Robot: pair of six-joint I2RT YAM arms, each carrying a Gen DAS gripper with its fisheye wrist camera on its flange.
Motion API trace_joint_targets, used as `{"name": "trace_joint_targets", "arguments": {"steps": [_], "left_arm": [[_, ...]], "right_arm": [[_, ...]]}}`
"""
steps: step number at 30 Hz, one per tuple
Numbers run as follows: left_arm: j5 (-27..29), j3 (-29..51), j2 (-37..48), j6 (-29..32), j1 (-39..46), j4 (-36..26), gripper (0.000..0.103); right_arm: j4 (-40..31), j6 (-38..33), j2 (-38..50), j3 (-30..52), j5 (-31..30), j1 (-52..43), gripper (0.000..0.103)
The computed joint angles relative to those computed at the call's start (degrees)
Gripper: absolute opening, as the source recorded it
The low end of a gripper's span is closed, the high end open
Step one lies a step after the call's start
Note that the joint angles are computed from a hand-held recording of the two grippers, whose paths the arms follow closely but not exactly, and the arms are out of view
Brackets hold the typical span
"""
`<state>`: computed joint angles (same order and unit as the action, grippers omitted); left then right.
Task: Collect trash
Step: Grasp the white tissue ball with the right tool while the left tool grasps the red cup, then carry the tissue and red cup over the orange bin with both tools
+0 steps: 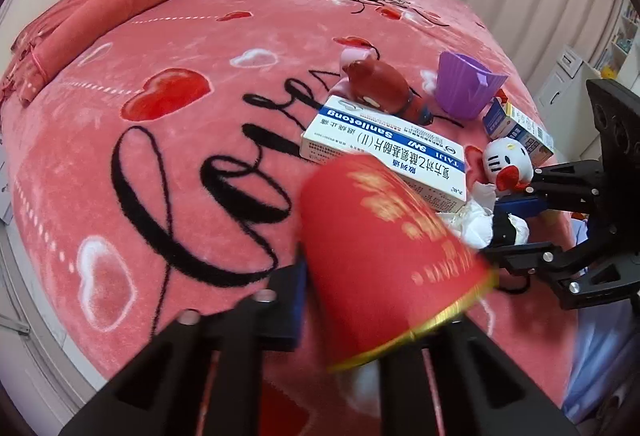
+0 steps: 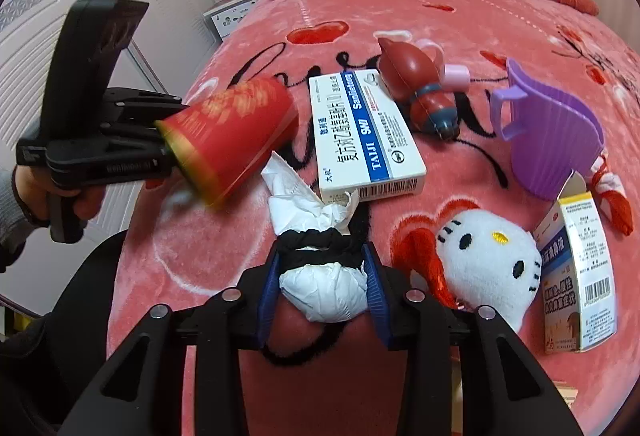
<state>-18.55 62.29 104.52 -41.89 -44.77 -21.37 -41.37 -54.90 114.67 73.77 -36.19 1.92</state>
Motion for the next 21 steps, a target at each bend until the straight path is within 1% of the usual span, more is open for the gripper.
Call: {"name": "trace_joint_targets", "arguments": {"steps": [1, 2, 4, 8, 11, 14, 15, 17, 18, 20, 21], "left_arm": [[-0.2, -0.2, -0.7, 0.2, -0.4, -0.3, 0.007], [-0.4, -0.5, -1.4, 0.4, -0.7, -0.2, 0.007], [-1.9, -0.1, -2.6, 0.0, -2.4, -2.3, 0.007], [-3.9, 0.0, -5.5, -3.5, -5.5, -4.7, 0.007], [-6.3, 2.9, -6.6, -5.5, -9.5, -9.4, 0.007], [-9.2, 9.3, -5.7, -6.3, -13.9, -15.7, 0.007], [-9.9, 12.4, -4.9, -6.3, -15.3, -17.7, 0.007], [-10.8, 17.6, -2.6, -5.6, -17.1, -20.2, 0.007], [-10.9, 22.5, 0.0, -4.2, -18.1, -21.8, 0.007], [-10.5, 28.8, 3.9, -2.0, -18.9, -22.9, 0.007], [-10.1, 34.2, 7.5, 0.2, -19.2, -23.7, 0.007]], "right_arm": [[0.1, 0.2, -0.2, -0.1, -0.3, -0.2, 0.038], [0.0, 0.3, -0.4, -0.3, -0.7, -0.4, 0.038], [-0.9, 0.5, -1.1, -0.5, -1.8, -1.1, 0.038], [-5.5, -1.5, -4.1, -1.0, -5.1, -3.5, 0.038], [-10.0, -5.2, -8.4, -2.4, -7.7, -6.3, 0.038], [-17.7, -10.5, -11.8, -2.2, -10.5, -11.3, 0.038], [-21.9, -13.8, -12.4, -1.3, -11.5, -14.5, 0.038], [-27.0, -17.9, -12.9, 0.2, -12.4, -18.6, 0.038], [-31.0, -21.5, -12.5, 1.8, -12.9, -22.0, 0.038], [-37.5, -27.5, -11.0, 5.1, -13.5, -28.2, 0.038], [-41.7, -31.2, -9.2, 8.3, -13.6, -32.6, 0.038]]}}
